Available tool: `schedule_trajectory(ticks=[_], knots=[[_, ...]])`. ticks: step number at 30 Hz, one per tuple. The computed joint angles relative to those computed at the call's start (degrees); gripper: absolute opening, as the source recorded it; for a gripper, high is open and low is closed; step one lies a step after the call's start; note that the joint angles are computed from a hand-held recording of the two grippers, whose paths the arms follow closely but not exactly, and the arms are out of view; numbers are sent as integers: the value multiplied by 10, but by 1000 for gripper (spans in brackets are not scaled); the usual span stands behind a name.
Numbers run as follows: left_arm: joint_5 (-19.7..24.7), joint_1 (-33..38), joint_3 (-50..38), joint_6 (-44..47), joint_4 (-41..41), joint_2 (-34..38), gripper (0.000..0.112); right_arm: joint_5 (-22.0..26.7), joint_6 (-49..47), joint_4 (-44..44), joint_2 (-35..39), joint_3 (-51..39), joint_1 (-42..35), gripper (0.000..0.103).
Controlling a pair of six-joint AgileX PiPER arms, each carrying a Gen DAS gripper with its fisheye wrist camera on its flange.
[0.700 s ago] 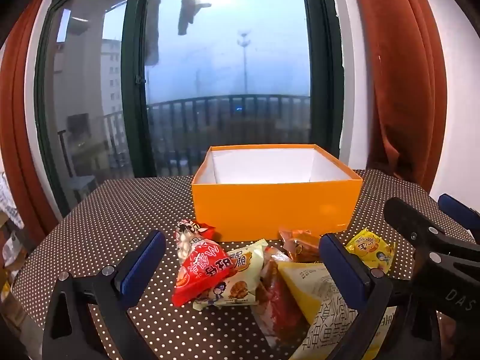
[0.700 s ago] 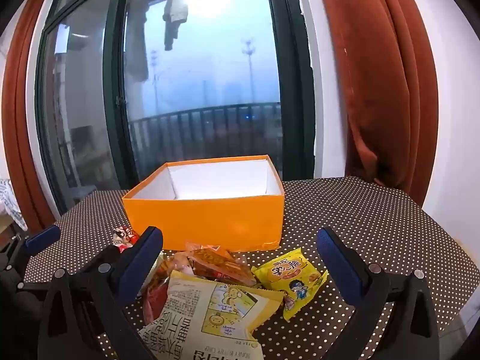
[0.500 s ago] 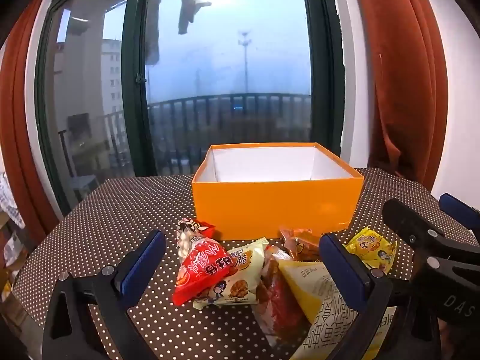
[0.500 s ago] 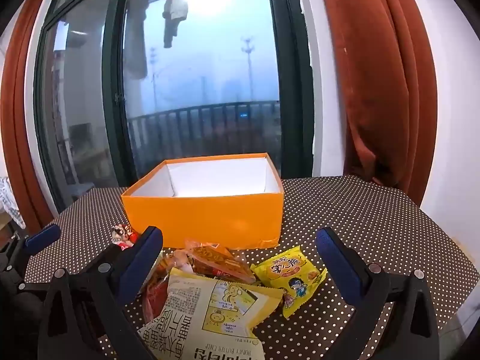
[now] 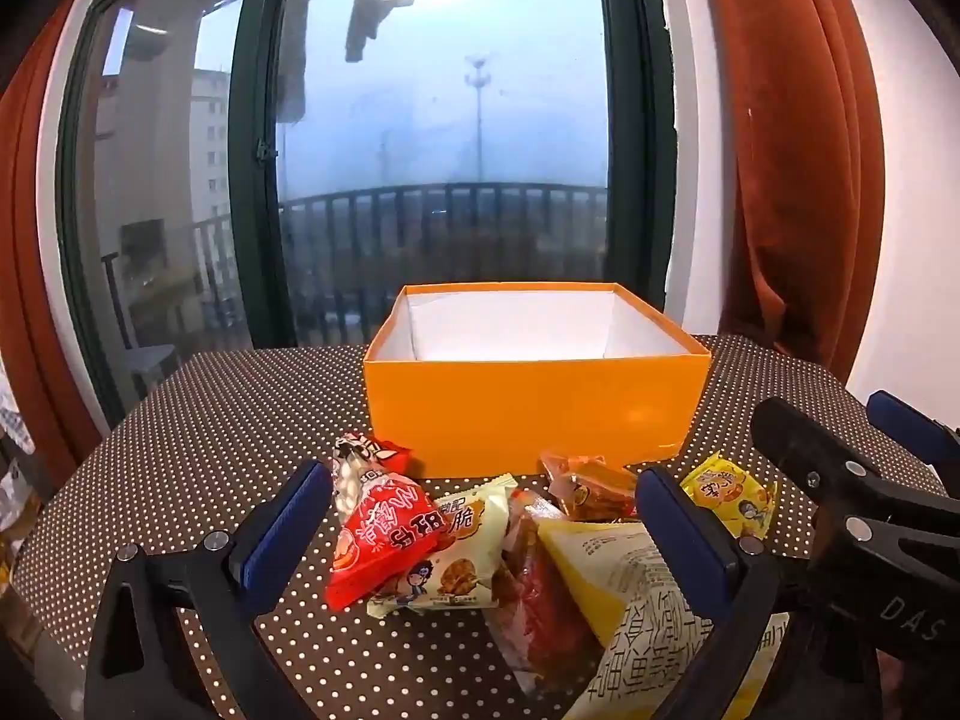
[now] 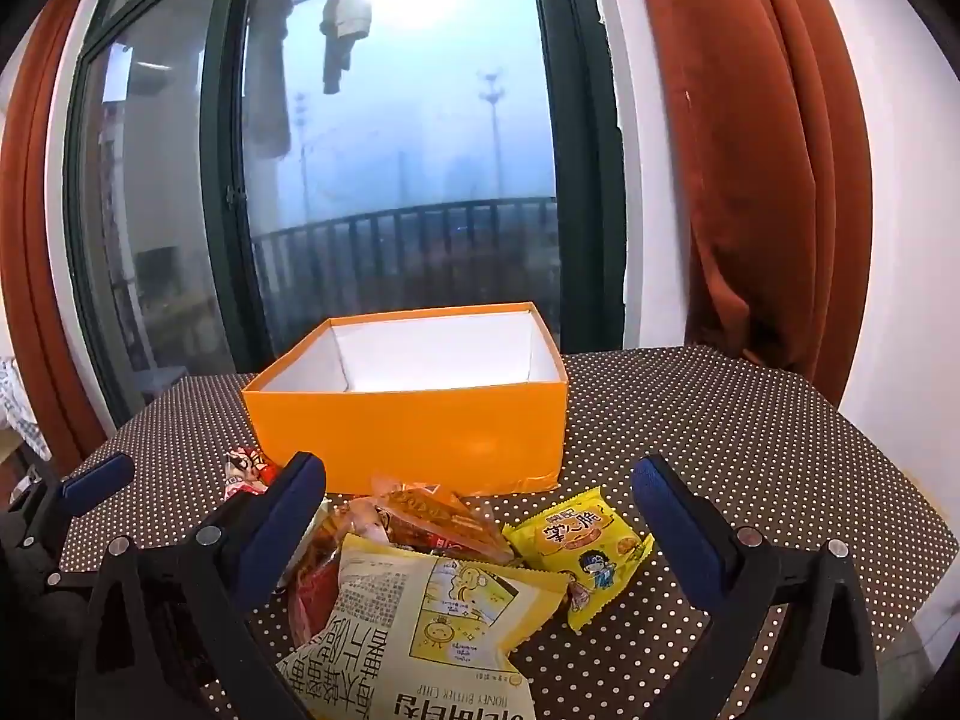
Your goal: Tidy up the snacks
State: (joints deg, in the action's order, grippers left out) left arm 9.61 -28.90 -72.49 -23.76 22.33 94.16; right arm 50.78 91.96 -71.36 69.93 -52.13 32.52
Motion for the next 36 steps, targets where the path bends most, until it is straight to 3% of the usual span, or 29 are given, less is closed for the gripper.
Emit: schedule_trajectory(ticks=[3, 21, 30, 36], knots=[[-4, -5, 6, -81, 81, -3, 101, 1, -5, 8, 1, -4, 0, 103], [-8, -1, 1, 22, -20, -5, 101, -18, -5, 10, -1, 0, -3, 103], [-17, 6, 8, 137, -142, -11, 99, -13, 4, -1, -3, 1, 5, 103], [-12, 4, 5, 102, -108, -8, 99, -9, 3, 1, 0, -4, 8, 103]])
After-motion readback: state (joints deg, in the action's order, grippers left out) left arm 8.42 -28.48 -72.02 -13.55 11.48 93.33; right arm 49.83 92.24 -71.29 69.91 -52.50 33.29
